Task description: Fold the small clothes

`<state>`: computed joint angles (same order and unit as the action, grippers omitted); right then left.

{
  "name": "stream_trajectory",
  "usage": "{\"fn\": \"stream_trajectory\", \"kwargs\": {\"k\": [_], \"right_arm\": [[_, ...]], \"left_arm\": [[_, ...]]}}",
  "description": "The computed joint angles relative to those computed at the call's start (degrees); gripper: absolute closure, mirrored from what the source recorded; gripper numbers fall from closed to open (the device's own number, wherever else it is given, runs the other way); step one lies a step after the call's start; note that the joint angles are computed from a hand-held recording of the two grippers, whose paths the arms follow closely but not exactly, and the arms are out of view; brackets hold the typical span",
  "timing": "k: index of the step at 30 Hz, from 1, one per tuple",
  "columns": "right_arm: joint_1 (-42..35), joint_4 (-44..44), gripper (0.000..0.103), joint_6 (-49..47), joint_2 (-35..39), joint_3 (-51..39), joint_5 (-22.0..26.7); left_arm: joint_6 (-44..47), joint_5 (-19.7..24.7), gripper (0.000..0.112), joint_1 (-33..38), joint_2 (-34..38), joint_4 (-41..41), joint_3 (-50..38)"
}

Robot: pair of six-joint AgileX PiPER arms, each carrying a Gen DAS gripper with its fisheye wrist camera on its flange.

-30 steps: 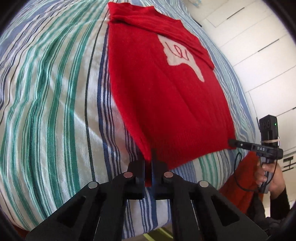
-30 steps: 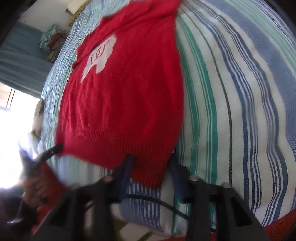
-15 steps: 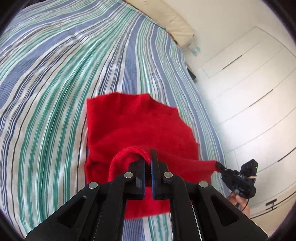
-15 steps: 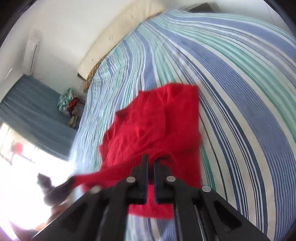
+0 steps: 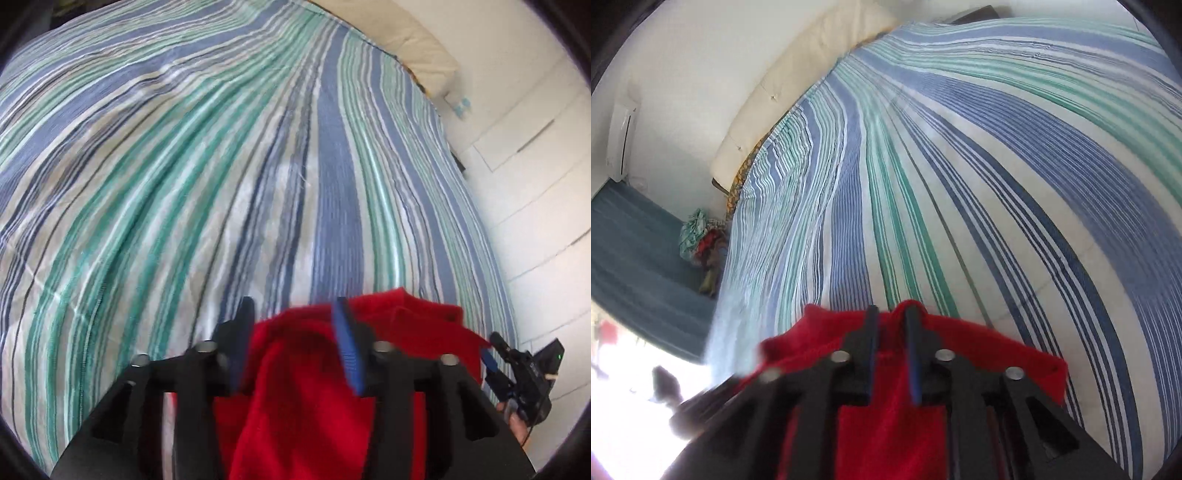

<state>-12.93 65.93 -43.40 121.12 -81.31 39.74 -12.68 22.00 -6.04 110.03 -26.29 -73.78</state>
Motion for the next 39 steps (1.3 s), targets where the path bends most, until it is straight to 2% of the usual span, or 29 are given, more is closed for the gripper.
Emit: {"fn": "stream_trajectory", "kwargs": {"k": [2,4,6,8,11,13,14,15,16,17,18,19,20,21,22,25,27,30,32,35,39], "right_arm": [[-0.8,2.96,0.031,-2.25,-1.5,1.29,-1.47],[-1.87,5.37,0.031,-4.95,-4.14,3.56,-2.19],[-2.14,0.77,0.031,-5.23,-7.74,5.29,-2.95],[-1.6,-2.78,0.032,-9.73,-12.99,9.25,-2.37],[-0.42,-5.14,0.032,-19.59,-22.93,20.13,1.05],[0.28,-6.38,0.032,-25.24,-27.59,28.14,3.38],[1.49,-9.07,0.032,-25.09,-28.18,31.17,2.86],[3.04,-13.65,0.033,-22.65,-27.62,33.21,0.86],[4.63,-17.96,0.037,-18.75,-26.85,35.75,-3.29],[4.66,-19.97,0.044,-15.7,-27.85,38.37,-5.89],[3.35,-19.7,0.044,-14.77,-31.14,40.86,-6.42],[1.3,-17.13,0.042,-16.14,-35.97,43.74,-5.12],[-1.28,-13.99,0.033,-18.64,-41.32,46.72,-2.77],[-3.72,-12.08,0.026,-20.2,-46.87,49.47,-0.21],[-6.07,-11.36,0.024,-21.02,-52.46,51.97,2.22],[-8.02,-15.18,0.024,-16.27,-65.03,55.82,6.15],[-7.97,-17.68,0.024,-12.44,-70.24,57.07,7.82],[-10.7,-20.12,0.024,-9.89,-76.56,57.88,13.23],[-8.31,-22.38,0.024,-5.5,-80.08,57.82,14.26],[-5.92,-25.47,0.024,-1.72,-84.57,58.18,15.25],[0.11,-29.16,0.024,4.35,-86.98,57.8,13.9]], "left_arm": [[-2.92,-3.92,0.036,0.54,-2.73,1.83,4.05],[-1.11,-3.69,0.037,1.17,-5.13,1.37,6.59],[-3.74,-4.1,0.037,-0.09,-9.74,5.78,11.07],[-10.86,-5.69,0.035,-3.93,-16.25,15.07,17.63],[-23.8,-6.88,0.017,-11.76,-23.58,32.26,26.75],[-31.83,-3.12,0.016,-17.28,-22.03,41.75,28.26],[-33.89,0.96,0.02,-19.48,-20.08,43.23,27.3],[-35.14,4.12,0.036,-20.73,-19.69,42.41,27.38],[-36.18,5.41,0.041,-21.32,-21.47,40.87,28.79],[-39.01,5.39,0.04,-22.54,-25.25,40.67,31.39],[-44.0,5.92,0.033,-24.38,-29.28,42.77,33.57],[-49.72,8.5,0.028,-27.12,-33.11,46.55,34.75],[-55.45,12.54,0.019,-30.65,-36.06,50.83,34.9],[-61.18,17.1,0.018,-34.87,-38.37,55.25,34.68],[-65.62,21.14,0.018,-39.03,-40.11,58.57,34.36],[-71.46,31.36,0.018,-47.77,-43.17,61.23,32.06],[-74.38,35.65,0.018,-52.09,-44.58,62.42,31.07],[-76.36,40.29,0.018,-55.94,-45.56,64.08,30.51],[-77.82,43.36,0.018,-58.81,-46.12,64.99,30.11],[-78.9,44.92,0.018,-59.9,-46.8,65.65,29.88],[-82.73,46.58,0.017,-62.91,-47.87,66.75,31.47]]}}
